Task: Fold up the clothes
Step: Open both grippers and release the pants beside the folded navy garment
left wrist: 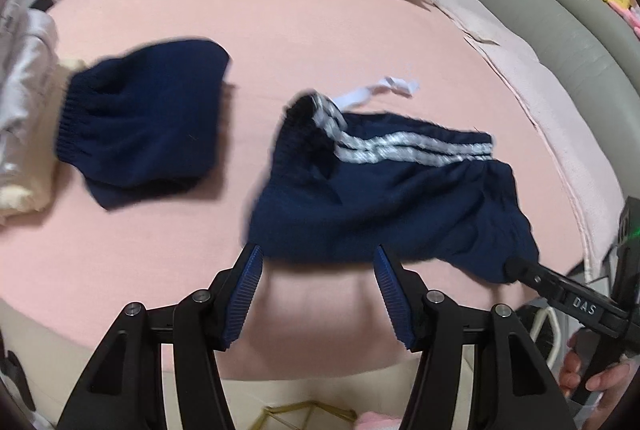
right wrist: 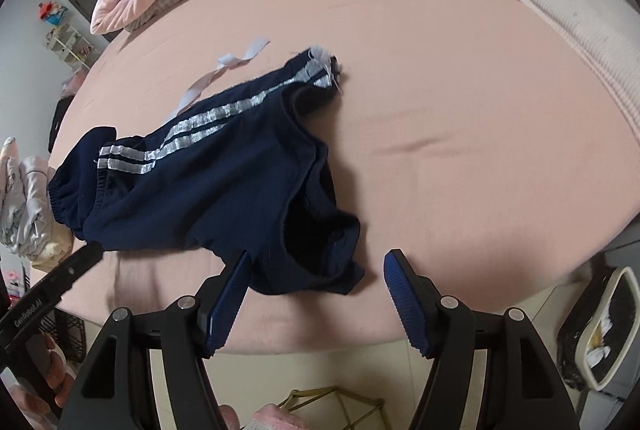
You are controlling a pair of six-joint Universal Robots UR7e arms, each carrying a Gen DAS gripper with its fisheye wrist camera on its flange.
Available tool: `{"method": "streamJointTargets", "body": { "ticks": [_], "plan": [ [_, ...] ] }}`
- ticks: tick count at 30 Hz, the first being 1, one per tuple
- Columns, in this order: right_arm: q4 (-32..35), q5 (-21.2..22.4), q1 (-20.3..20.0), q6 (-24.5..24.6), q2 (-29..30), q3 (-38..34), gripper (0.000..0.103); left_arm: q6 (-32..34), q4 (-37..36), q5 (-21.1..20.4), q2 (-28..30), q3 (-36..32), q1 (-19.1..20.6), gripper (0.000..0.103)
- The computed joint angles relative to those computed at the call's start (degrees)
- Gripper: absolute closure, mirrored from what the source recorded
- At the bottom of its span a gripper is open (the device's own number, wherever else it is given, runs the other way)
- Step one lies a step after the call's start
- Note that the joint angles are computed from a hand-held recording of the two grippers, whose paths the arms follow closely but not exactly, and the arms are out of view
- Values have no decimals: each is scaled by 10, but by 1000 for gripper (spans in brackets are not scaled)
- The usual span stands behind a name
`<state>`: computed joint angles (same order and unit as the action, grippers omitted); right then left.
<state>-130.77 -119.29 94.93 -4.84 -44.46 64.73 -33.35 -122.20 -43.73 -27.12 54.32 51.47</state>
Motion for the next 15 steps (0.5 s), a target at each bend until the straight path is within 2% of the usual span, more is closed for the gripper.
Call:
{"method": "streamJointTargets", "body": {
  "ticks": [5,7,11,15],
  "plan": [
    [-5,6,-6,15,-10,16,35,16,-15,24,-5,7,4,48],
    [-14,15,-9,18,-14,21,35,11,-14,12,-6,5,11,48],
    [-39,48,-16,18,-23,38,35,0,-54,-45,-21,28,27,48],
    [-81,51,-15,-11,-21,56,35,17,-90,-56,-20,40,32,48]
  ]
}}
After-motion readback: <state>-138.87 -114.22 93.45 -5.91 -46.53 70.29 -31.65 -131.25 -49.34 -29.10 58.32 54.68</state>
